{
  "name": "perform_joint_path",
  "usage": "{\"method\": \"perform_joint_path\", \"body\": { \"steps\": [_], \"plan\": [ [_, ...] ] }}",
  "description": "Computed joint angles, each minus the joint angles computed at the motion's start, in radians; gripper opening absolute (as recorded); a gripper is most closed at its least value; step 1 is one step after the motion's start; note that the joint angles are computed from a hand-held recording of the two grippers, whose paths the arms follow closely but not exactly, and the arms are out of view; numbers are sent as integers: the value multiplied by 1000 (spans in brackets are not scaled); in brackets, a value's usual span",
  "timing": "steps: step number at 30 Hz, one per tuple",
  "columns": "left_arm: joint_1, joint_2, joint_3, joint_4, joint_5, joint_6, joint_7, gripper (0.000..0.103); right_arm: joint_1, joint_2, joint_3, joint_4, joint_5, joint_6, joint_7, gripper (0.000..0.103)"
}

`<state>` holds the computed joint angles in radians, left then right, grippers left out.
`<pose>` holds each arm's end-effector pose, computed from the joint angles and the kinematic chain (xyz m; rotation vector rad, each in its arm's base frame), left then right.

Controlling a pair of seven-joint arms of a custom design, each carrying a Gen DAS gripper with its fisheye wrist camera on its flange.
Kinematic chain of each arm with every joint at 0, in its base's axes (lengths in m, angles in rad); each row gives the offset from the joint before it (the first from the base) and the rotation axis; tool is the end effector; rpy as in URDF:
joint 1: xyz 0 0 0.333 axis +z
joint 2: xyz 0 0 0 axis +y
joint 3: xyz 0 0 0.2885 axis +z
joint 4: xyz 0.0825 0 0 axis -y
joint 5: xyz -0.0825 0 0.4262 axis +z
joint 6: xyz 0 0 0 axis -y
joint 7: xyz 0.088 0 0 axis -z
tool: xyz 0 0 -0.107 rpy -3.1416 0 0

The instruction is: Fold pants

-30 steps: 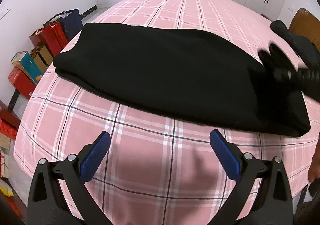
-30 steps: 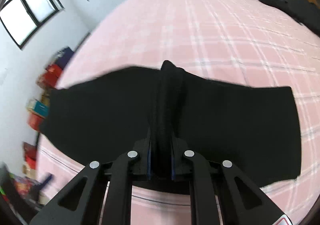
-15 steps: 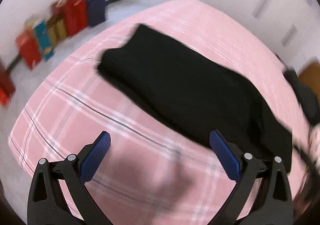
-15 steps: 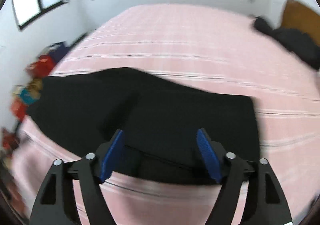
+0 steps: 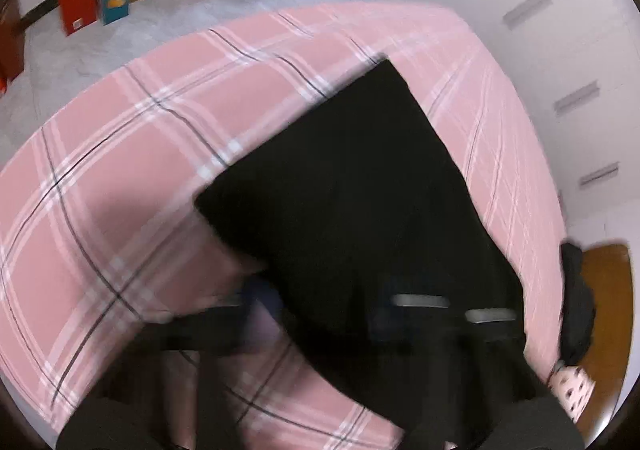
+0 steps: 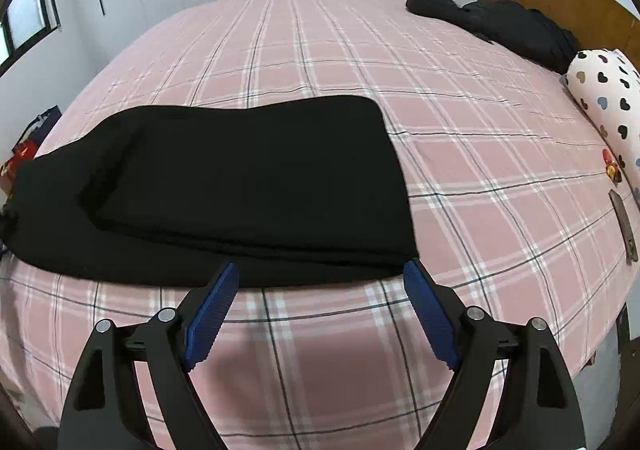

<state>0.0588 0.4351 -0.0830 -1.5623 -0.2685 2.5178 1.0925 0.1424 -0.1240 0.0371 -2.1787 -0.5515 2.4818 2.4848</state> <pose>0.7479 -0.0073 0.4101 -2.6544 1.3196 -0.8643 0.5761 0.1070 0.4427 -1.5584 2.2660 -0.7277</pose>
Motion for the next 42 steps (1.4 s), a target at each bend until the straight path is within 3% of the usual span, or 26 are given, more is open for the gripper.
{"method": "perform_joint_path", "body": {
  "steps": [2,8,13,14,16,17,18,20,21,25,28,30,31,33,36,38,40,42],
  "plan": [
    [-17,-31,0,-20,24,41,6,14,-7,-17,5,-15,-35,11,59,84],
    [-80,-149,-56,-37,56,107,131,12,-25,-43,-12,-57,15,52,101,85],
    [-182,-144,-115,45,67,64,244,13,-34,-50,-22,-69,84,58,85,85],
    [-209,-130,-113,66,93,46,239,19,-36,-52,-22,-73,91,61,83,85],
    [-257,-90,-118,111,134,-17,252,43,-38,-56,-23,-79,110,71,78,85],
    [-289,-70,-113,128,176,-60,247,62,-39,-57,-25,-83,120,73,75,85],
    [-325,-73,-94,113,238,-77,210,74,-41,-58,-25,-86,128,76,73,85],
    [-368,-124,-72,21,333,-43,160,81,-42,-63,-32,-97,159,91,59,85],
    [-375,-162,-66,-37,367,-16,137,91,-44,-65,-34,-103,171,101,54,85],
    [-327,-334,-67,-274,380,62,113,96,-32,-84,-65,-147,287,201,-40,86],
    [-273,-418,-64,-377,408,63,85,97,30,-60,-109,-134,497,270,-266,86],
    [-234,-473,-63,-456,413,75,45,97,98,1,-144,-54,717,254,-508,86],
    [-214,-499,-60,-501,386,87,36,97,114,34,-149,-5,766,227,-586,86],
    [-186,-518,-62,-536,341,80,37,97,89,111,-101,111,712,160,-635,86],
    [-163,-550,-68,-603,270,115,44,97,87,228,-43,303,475,73,-671,86],
    [-158,-568,-79,-638,253,148,64,97,99,310,-9,427,366,8,-791,87],
    [-154,-577,-92,-653,274,165,80,97,129,385,-2,524,237,-45,-876,87],
    [-157,-580,-96,-662,260,189,115,97,138,456,5,613,207,-111,-955,87]
  ]
}}
